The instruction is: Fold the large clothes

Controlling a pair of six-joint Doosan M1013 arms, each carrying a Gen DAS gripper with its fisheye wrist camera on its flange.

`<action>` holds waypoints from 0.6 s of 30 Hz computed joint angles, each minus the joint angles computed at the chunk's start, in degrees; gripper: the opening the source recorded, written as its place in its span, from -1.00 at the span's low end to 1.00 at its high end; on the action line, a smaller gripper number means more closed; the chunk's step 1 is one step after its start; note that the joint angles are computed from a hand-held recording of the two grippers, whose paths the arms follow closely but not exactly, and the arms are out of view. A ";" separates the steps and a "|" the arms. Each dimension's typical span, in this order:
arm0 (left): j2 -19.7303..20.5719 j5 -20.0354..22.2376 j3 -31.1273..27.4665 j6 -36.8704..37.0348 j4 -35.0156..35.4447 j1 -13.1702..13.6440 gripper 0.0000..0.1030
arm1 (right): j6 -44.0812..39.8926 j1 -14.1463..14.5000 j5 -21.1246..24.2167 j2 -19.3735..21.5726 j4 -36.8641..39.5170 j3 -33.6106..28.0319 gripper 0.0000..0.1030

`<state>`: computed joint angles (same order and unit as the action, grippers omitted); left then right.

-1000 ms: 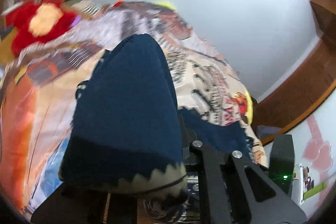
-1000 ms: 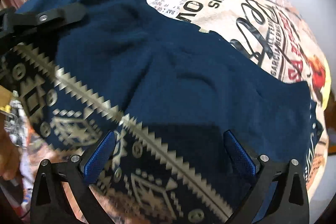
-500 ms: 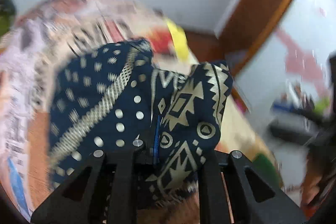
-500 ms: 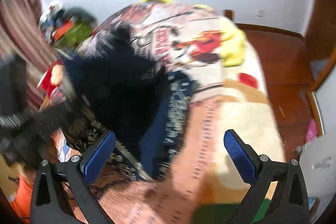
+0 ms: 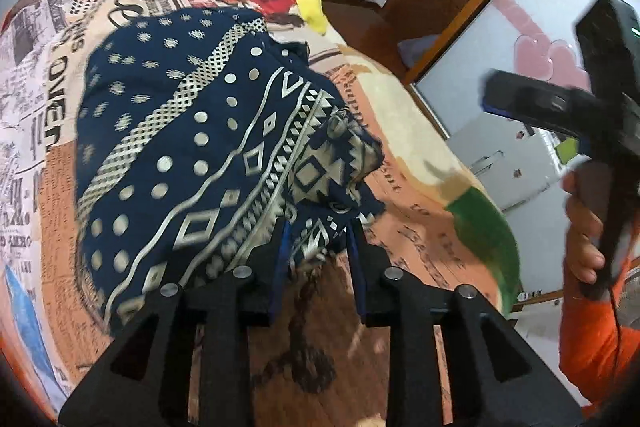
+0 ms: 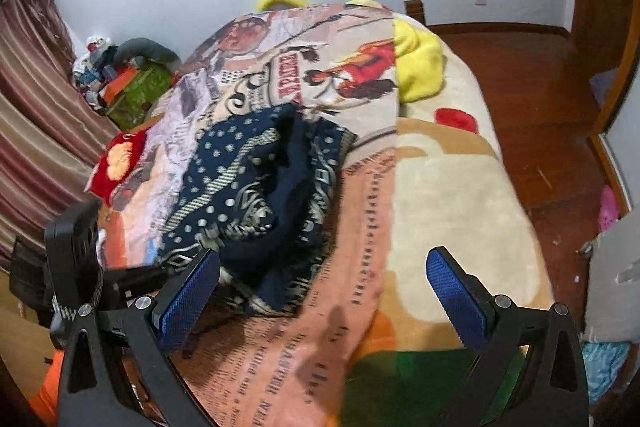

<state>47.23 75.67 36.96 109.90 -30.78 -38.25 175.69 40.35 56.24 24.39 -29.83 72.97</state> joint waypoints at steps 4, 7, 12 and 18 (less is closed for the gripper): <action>-3.06 -5.58 3.41 1.01 -0.98 1.01 -0.20 | -2.99 -0.59 -0.44 1.59 1.11 -2.87 0.99; -4.80 -11.84 5.23 1.19 0.68 1.90 0.05 | -6.85 -1.20 0.08 3.64 2.36 -6.27 0.99; -2.53 -13.65 1.48 -3.48 9.42 2.46 0.07 | -13.71 -3.00 0.86 7.98 7.05 -12.02 0.99; 4.22 -3.39 -6.40 -8.40 12.96 3.03 0.08 | -18.75 -6.03 7.18 13.69 15.59 -16.85 0.99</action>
